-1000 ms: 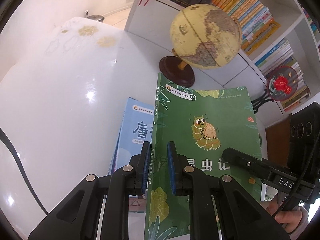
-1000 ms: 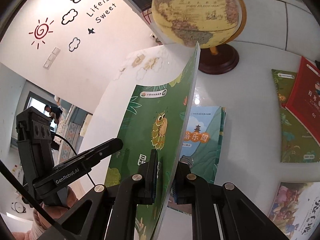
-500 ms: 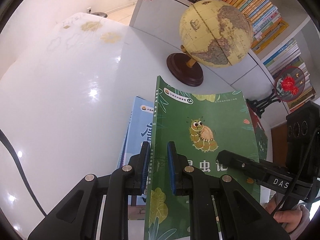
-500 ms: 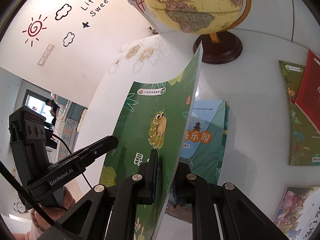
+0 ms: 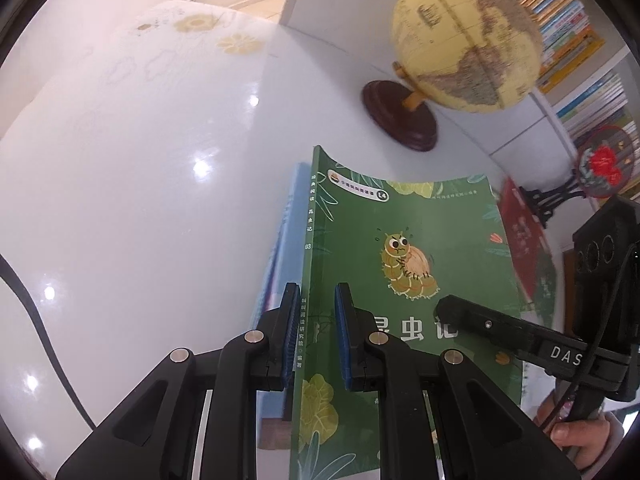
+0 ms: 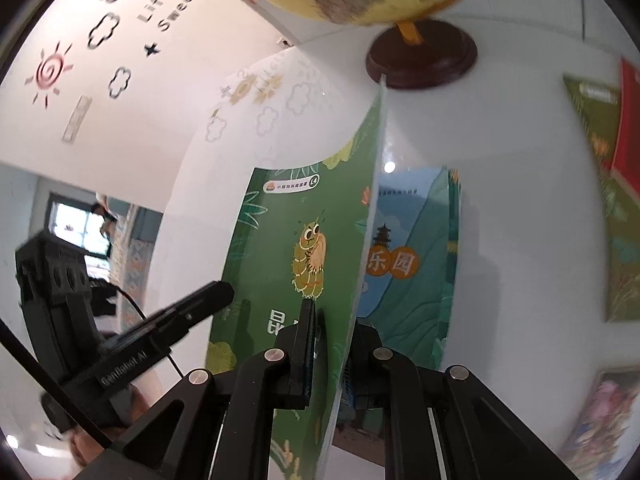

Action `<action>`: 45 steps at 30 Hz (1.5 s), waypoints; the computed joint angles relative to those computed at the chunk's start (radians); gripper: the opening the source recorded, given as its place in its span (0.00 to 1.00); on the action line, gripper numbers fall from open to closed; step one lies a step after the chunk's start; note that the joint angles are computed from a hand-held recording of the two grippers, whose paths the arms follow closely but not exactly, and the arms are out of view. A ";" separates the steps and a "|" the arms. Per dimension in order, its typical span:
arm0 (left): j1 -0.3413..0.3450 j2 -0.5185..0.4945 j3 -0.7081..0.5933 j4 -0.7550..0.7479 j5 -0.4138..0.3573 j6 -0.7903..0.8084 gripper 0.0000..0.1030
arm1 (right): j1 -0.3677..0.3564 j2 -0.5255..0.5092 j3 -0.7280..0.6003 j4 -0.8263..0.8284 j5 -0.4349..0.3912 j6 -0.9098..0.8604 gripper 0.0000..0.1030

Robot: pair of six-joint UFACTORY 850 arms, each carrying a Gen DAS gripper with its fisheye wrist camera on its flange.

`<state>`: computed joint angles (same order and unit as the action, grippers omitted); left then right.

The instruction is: Organize books

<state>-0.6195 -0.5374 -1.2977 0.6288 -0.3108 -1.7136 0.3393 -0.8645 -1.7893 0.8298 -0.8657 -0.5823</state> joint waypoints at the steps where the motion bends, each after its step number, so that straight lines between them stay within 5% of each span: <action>1: 0.003 -0.001 0.004 -0.021 0.007 0.013 0.13 | 0.000 -0.005 0.000 -0.002 -0.004 0.014 0.12; 8: 0.011 -0.007 0.013 -0.061 -0.021 0.022 0.15 | 0.007 -0.008 0.033 0.004 0.018 0.074 0.16; 15: 0.026 -0.036 -0.025 -0.268 -0.043 0.221 0.37 | 0.000 0.013 0.058 0.004 0.036 0.131 0.54; 21: 0.009 -0.066 -0.084 -0.343 -0.148 0.320 0.47 | 0.004 0.029 0.046 -0.151 0.055 0.221 0.54; 23: 0.001 -0.068 -0.099 -0.316 -0.175 0.306 0.71 | -0.003 0.034 0.046 -0.175 0.061 0.249 0.54; 24: -0.005 -0.062 -0.098 -0.282 -0.173 0.280 0.73 | -0.011 0.041 0.056 -0.160 0.071 0.237 0.54; 37: -0.047 -0.126 -0.245 -0.292 -0.238 0.439 0.74 | -0.131 0.183 0.283 0.131 0.082 0.063 0.54; 45: -0.091 -0.299 -0.533 -0.451 -0.293 0.737 0.74 | -0.263 0.374 0.600 0.275 0.182 -0.011 0.55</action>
